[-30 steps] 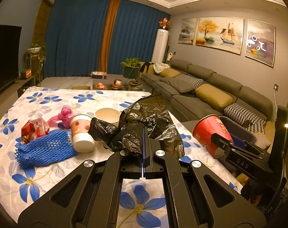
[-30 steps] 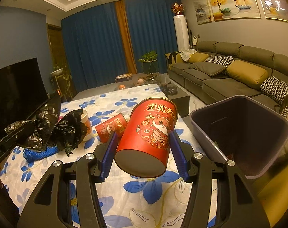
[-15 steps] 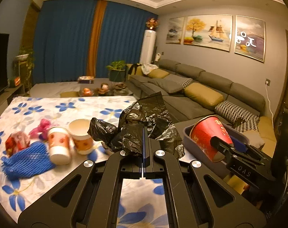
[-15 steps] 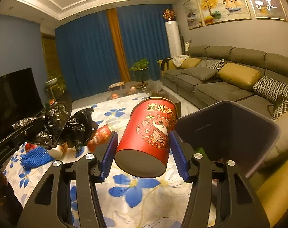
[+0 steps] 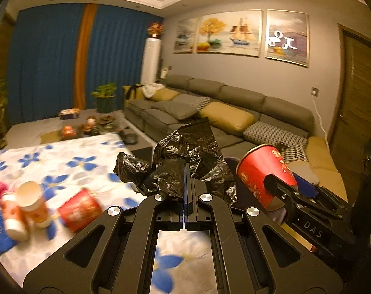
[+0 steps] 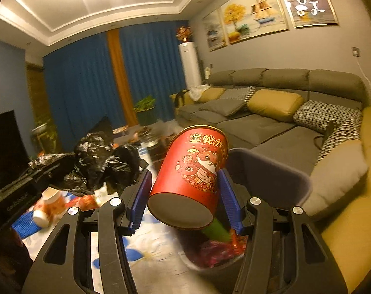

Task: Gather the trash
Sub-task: 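Carry the red cup and black bag over the grey bin and open both tools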

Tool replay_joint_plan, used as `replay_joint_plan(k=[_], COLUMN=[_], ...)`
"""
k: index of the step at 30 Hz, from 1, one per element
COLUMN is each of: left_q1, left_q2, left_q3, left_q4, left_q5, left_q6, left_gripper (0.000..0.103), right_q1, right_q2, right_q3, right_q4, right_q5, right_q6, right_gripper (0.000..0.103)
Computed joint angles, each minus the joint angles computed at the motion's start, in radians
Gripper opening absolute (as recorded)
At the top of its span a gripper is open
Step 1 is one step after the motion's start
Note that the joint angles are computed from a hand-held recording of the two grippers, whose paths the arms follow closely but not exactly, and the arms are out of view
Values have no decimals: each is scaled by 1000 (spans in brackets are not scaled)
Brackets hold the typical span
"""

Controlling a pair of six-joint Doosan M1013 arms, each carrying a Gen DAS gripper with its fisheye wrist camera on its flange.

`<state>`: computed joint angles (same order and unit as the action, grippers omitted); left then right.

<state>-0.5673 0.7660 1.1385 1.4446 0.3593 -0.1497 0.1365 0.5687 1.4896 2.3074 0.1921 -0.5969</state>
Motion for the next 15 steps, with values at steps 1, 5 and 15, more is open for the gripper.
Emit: replay_joint_plan(k=[1, 5, 15], left_q1=[-1, 1, 8], left_q2=[17, 73, 162], left_q3=[-27, -117, -255], left_q4=[-35, -221, -590], left_q5=[-13, -51, -96], left_q6=[43, 240, 608], left_gripper=[0, 0, 0], right_q1=[-4, -22, -43], right_q2=[0, -3, 19], right_q3=[1, 8, -26], right_q4=[49, 206, 270], right_q5=[-3, -7, -21], right_q6=[-43, -182, -242], right_gripper=[55, 55, 55])
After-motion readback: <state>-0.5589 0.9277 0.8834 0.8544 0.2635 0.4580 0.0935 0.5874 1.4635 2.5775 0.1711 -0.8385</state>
